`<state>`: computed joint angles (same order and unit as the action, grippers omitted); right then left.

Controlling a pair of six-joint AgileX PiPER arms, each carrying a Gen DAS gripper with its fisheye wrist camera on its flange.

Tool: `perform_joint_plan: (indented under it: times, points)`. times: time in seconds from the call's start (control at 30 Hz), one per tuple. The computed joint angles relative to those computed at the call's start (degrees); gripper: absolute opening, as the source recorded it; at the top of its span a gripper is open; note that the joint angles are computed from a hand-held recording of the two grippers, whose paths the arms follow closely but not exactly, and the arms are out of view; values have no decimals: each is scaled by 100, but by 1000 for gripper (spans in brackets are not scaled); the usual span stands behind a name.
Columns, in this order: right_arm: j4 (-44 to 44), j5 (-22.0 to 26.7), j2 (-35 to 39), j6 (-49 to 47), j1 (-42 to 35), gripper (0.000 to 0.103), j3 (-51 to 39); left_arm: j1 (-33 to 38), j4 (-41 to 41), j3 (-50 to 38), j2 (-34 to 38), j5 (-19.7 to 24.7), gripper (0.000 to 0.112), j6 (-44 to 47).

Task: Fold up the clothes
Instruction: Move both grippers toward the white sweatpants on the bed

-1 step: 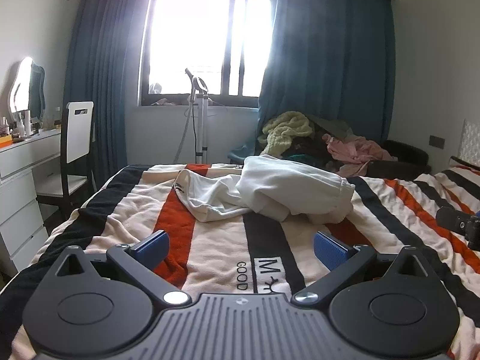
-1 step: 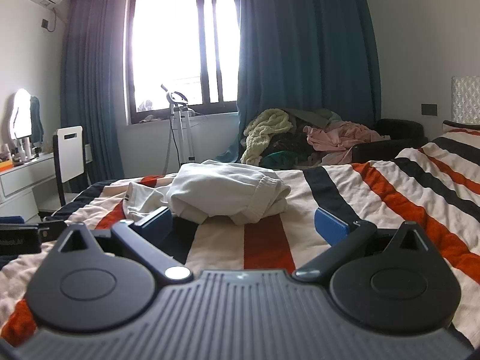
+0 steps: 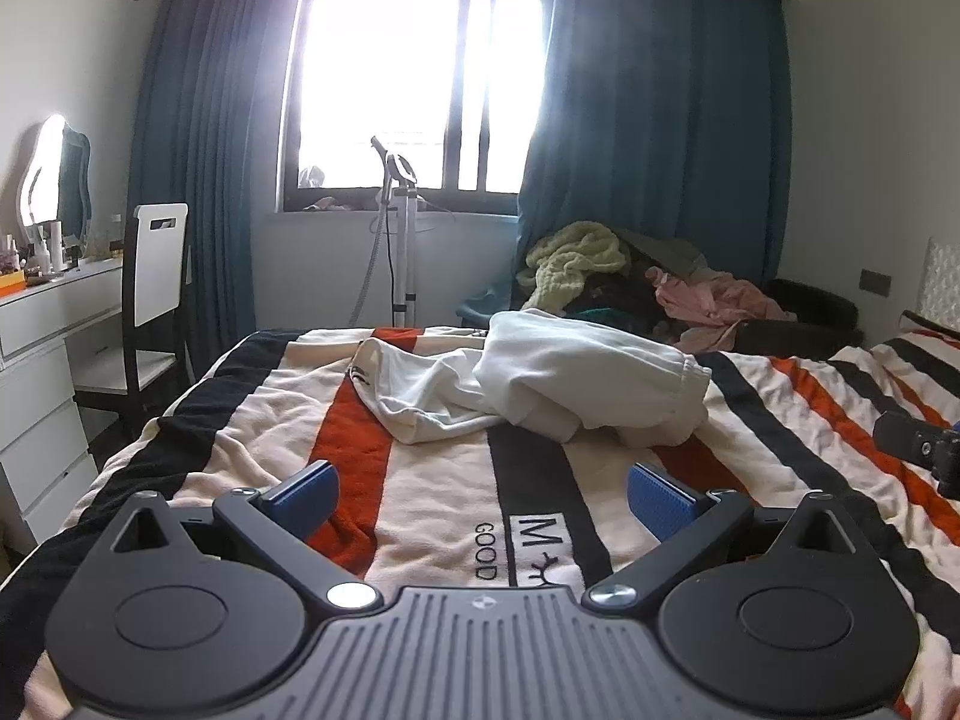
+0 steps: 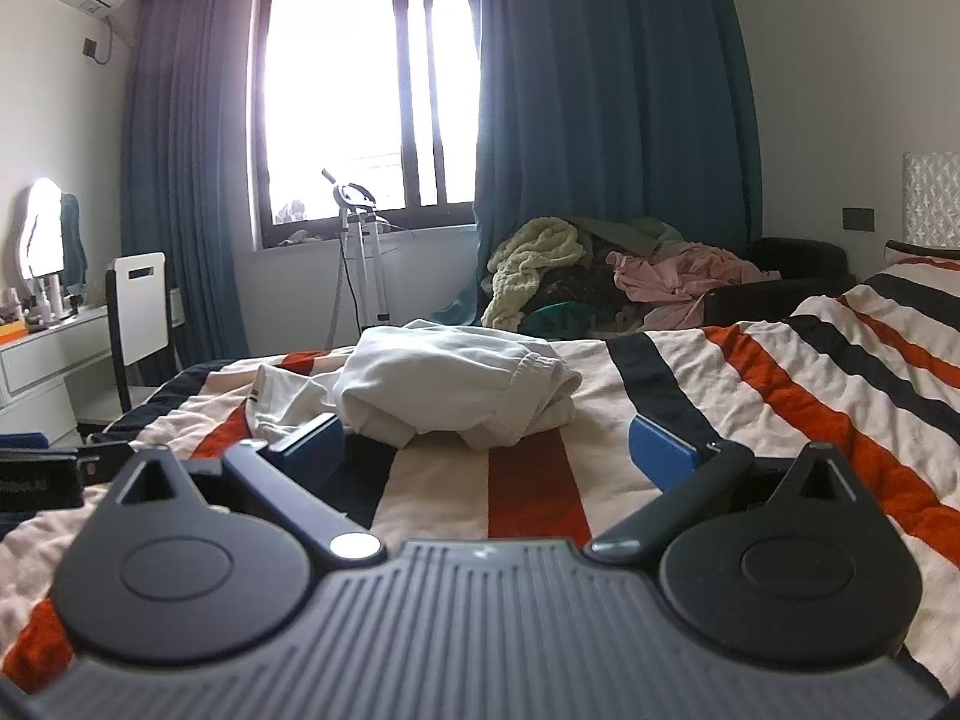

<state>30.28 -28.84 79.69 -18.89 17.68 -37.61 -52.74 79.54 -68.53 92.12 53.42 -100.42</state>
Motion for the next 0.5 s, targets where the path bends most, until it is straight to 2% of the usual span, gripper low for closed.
perform_joint_plan:
  times: [0.27,0.5]
  points:
    - [-34,105,-36,33,-63,103,-33,-32,-1,19,6,62,103,-12]
    - [74,-12,20,-15,0,103,-6,-46,-34,7,44,109,103,26]
